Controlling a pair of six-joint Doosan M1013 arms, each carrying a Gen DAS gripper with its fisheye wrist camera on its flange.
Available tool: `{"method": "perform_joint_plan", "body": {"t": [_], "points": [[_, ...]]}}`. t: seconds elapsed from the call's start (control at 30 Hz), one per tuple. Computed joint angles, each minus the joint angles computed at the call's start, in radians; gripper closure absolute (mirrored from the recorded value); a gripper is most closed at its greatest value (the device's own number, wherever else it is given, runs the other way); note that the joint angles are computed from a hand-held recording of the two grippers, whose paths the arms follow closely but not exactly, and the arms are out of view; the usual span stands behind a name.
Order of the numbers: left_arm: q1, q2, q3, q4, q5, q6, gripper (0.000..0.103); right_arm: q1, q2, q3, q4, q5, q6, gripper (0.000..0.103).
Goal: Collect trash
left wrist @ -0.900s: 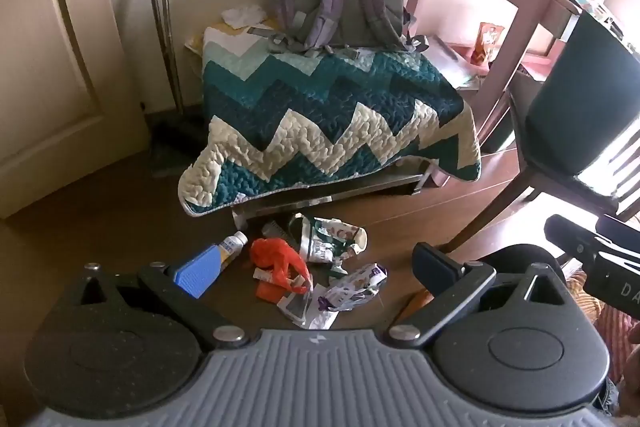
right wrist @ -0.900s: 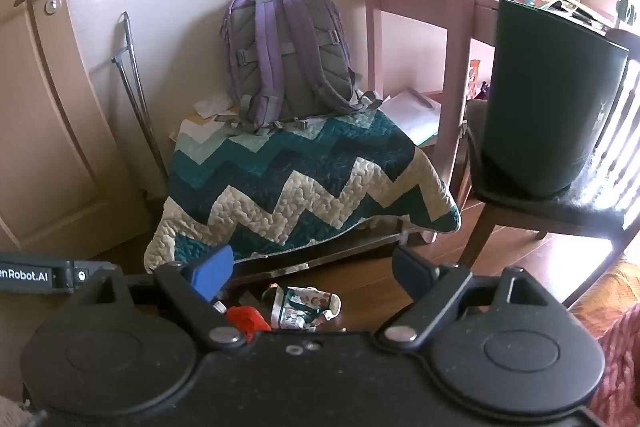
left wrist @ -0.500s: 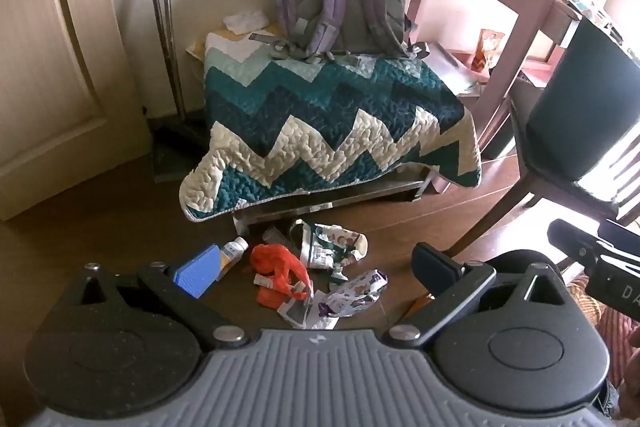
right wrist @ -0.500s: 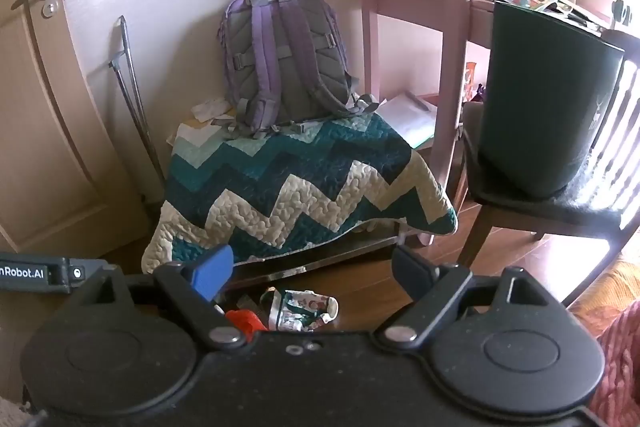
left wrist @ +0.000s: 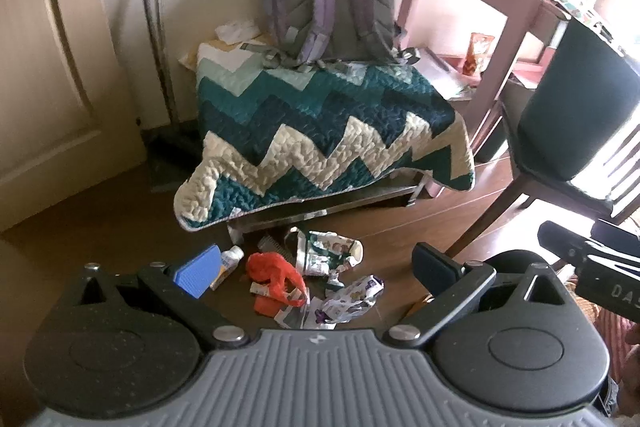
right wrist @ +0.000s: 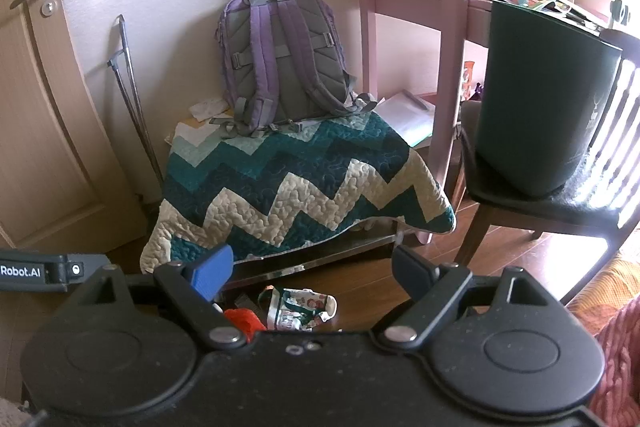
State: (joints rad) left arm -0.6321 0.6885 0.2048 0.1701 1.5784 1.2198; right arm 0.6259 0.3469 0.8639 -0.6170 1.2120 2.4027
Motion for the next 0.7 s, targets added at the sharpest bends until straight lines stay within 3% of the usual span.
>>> {"method": "perform_joint_plan", "body": {"t": [0.33, 0.7], "points": [[-0.001, -0.006, 0.017, -0.009, -0.022, 0.027, 0.001, 0.001, -0.006, 0.013, 0.038, -0.059, -0.080, 0.016], [-0.004, -0.011, 0.030, -0.009, -0.026, 0.021, 0.001, -0.004, 0.007, -0.013, 0.074, -0.050, -0.107, 0.016]]}}
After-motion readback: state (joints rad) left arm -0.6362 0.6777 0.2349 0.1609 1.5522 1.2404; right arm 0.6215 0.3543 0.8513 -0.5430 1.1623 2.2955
